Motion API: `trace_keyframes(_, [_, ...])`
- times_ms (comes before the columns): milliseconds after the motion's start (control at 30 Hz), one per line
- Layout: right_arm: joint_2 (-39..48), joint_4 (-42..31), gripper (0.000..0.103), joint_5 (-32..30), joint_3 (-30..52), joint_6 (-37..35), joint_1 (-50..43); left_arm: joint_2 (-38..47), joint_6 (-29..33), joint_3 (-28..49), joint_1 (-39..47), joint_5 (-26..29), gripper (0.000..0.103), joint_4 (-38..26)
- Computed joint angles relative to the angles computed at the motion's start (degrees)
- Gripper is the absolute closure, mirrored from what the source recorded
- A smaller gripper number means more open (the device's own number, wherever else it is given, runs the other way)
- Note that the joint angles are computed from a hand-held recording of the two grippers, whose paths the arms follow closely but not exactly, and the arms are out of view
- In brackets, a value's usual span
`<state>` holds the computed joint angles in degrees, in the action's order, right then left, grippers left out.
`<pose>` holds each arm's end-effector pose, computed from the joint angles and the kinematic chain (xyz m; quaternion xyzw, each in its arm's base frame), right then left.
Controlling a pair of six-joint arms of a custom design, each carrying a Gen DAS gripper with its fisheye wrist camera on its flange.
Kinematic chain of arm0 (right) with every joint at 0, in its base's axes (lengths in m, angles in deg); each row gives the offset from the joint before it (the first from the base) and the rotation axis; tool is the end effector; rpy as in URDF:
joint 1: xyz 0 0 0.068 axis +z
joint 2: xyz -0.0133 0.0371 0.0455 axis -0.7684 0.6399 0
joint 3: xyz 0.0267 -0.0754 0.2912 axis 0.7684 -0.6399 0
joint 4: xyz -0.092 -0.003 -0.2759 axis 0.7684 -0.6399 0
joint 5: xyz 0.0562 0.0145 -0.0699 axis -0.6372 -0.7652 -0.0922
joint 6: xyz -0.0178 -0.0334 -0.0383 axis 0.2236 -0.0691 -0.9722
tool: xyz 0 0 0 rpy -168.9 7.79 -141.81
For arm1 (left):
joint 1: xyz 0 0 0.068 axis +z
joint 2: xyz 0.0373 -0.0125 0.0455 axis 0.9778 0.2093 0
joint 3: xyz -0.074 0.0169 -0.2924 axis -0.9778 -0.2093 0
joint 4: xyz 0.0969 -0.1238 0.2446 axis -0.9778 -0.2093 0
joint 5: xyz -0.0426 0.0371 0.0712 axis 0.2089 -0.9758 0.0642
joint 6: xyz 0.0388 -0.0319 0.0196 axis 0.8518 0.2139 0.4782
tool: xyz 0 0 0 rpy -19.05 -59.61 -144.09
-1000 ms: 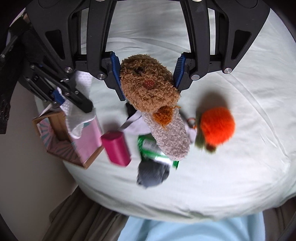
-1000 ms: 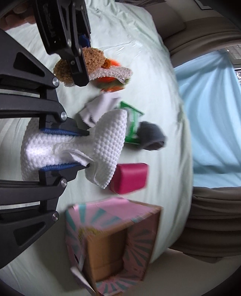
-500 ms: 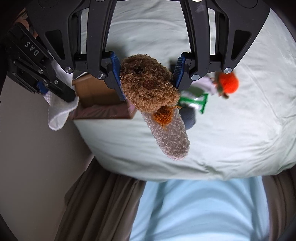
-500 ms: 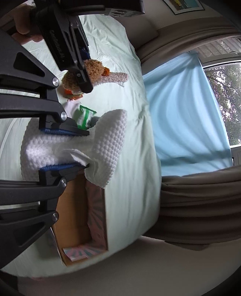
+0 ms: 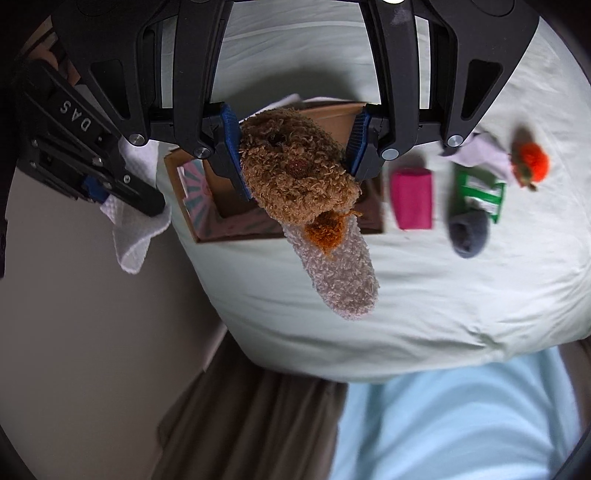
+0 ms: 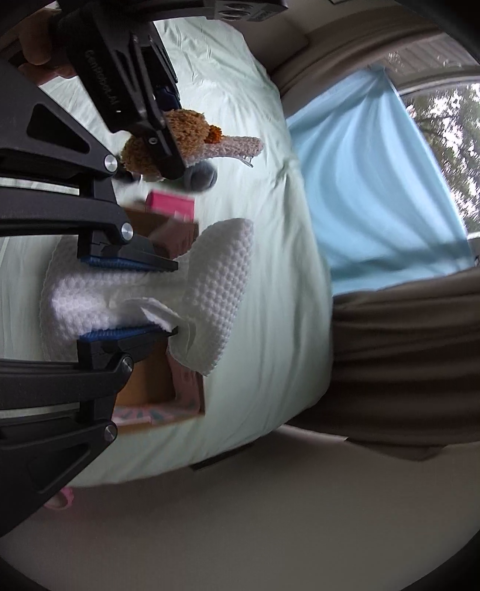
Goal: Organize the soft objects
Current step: 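Carry the plush toy and waffle cloth into the cardboard box and release both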
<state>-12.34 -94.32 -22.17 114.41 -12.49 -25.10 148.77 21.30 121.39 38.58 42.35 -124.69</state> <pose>0.2168 0.1083 0.4191 -0.2340 0.9139 0.1473 0.2974 0.1545 -0.1116 0.4407 -0.1630 0.9359 -0.0855 0.3002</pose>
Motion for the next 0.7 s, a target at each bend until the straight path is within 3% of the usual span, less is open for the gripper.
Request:
trace_keyframes(167, [7.2,-0.4,0.080,-2.7,1.5,-4.3,-7.2,5.4,2.6,-2.4,3.6,7.4,0.059,5.3])
trace_keyframes(400, [17.1,0.4,0.079,-1.4,2.7,-2.5,-8.9,11.2,7.4,-9.8,11.0,19.2,0.059,11.8])
trace_keyframes(700, [29.2,-0.7,0.079,-4.5,4.3,-2.9,-9.6,21.1,14.7,-10.7,14.8,23.8,0.059,13.0])
